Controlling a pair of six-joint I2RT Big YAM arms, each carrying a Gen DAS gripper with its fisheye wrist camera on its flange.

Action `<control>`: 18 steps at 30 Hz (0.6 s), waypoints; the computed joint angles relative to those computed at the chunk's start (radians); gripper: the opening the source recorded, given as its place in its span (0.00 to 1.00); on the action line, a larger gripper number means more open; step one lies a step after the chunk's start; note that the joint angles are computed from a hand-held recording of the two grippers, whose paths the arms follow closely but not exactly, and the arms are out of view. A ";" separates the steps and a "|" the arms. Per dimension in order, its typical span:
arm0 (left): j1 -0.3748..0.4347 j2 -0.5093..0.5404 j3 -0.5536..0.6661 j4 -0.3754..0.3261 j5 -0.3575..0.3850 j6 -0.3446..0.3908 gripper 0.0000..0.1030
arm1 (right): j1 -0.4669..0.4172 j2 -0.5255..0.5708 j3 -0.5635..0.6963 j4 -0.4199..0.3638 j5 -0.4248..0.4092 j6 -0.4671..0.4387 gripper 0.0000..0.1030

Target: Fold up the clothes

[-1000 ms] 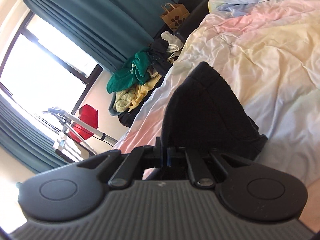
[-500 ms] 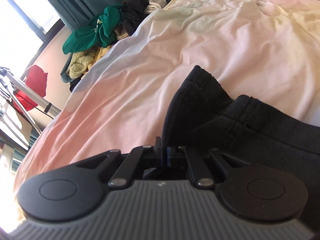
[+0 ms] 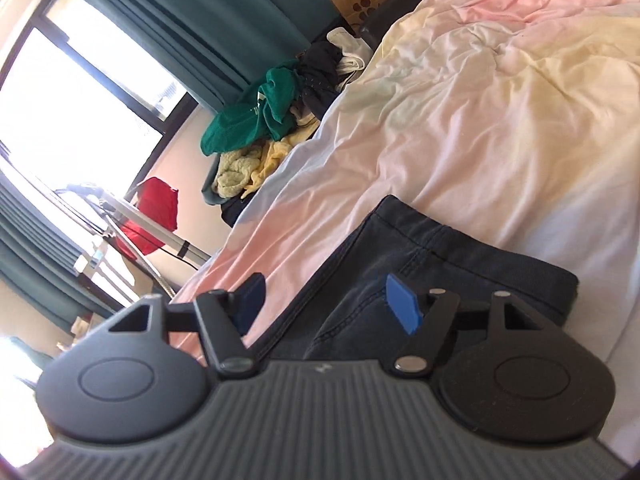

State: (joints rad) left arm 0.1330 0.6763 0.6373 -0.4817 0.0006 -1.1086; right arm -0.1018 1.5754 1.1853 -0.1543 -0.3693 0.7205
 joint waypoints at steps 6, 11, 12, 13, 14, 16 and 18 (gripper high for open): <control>-0.036 -0.382 -0.123 -0.209 -0.014 -0.294 0.83 | -0.049 -0.117 -0.137 -0.074 -0.072 0.003 0.74; -0.189 -0.553 -0.188 -0.413 -0.171 -0.492 0.89 | -0.048 -0.106 -0.183 -0.129 -0.188 0.084 0.75; -0.206 -0.574 -0.212 -0.426 -0.177 -0.530 0.89 | -0.043 -0.095 -0.192 -0.116 -0.203 0.109 0.74; -0.224 -0.595 -0.236 -0.439 -0.183 -0.569 0.89 | -0.038 -0.083 -0.198 -0.101 -0.211 0.123 0.74; -0.196 -0.600 -0.260 -0.425 -0.152 -0.570 0.88 | -0.029 -0.069 -0.202 -0.074 -0.206 0.129 0.74; -0.133 -0.598 -0.302 -0.373 -0.104 -0.550 0.88 | -0.015 -0.038 -0.207 -0.002 -0.186 0.145 0.75; -0.062 -0.555 -0.324 -0.276 -0.077 -0.485 0.90 | -0.006 -0.005 -0.207 0.085 -0.155 0.173 0.75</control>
